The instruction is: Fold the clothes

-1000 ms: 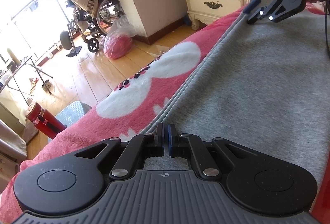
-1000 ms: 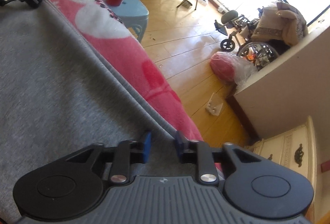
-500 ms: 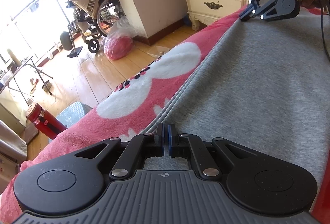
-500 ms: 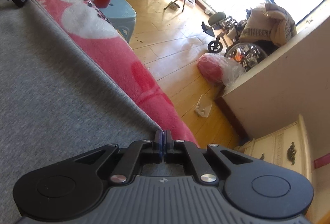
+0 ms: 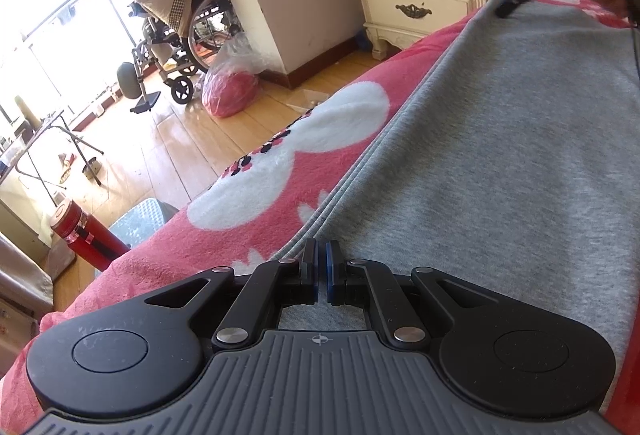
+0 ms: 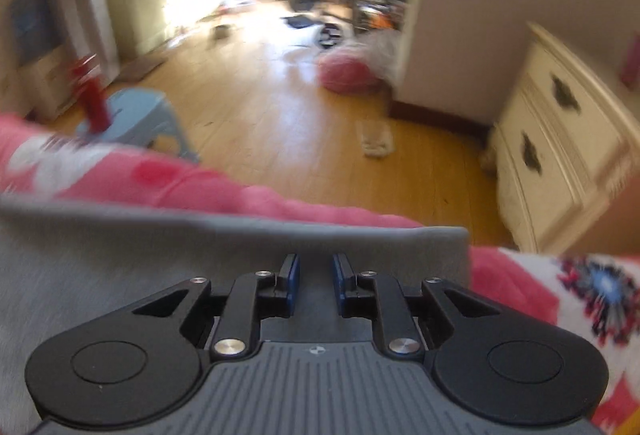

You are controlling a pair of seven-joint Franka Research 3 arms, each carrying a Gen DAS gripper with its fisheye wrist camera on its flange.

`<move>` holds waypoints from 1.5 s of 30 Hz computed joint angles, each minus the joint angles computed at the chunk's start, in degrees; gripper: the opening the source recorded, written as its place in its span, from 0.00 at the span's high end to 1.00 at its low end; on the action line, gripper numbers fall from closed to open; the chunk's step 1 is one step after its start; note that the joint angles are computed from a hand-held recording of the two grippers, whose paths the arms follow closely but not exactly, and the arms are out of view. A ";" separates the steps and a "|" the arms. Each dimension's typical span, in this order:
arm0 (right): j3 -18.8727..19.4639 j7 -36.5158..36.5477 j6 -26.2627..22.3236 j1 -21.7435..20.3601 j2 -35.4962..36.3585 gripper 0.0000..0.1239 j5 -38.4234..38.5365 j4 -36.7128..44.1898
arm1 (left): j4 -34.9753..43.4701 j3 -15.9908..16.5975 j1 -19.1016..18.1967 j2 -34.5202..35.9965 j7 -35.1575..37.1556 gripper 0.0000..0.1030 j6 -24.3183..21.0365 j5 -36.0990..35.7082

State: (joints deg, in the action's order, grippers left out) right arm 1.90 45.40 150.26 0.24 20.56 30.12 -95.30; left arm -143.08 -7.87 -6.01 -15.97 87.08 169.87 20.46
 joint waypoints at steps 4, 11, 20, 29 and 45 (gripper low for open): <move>-9.03 24.56 2.05 3.77 6.10 0.85 -9.51 7.79 | -0.05 -2.21 2.29 -0.12 -3.71 0.97 0.29 3.19; -8.95 28.27 5.43 -4.05 -9.33 0.84 -8.75 -6.44 | 1.29 -0.25 0.01 -1.47 -0.78 0.75 -4.22 0.51; -5.99 -1.37 -2.20 1.36 -25.93 0.84 16.98 -25.48 | -2.49 -0.16 -3.85 -15.53 -6.76 0.65 -19.51 -8.63; -5.13 -19.38 10.81 2.50 -19.05 0.92 23.50 -27.85 | -7.94 -2.87 -1.85 -24.68 -25.39 0.65 -31.87 -7.60; -5.09 -37.99 13.83 8.59 -29.84 0.90 44.02 -37.73 | -9.42 -1.35 -0.97 -25.08 -34.92 0.46 -32.93 -5.89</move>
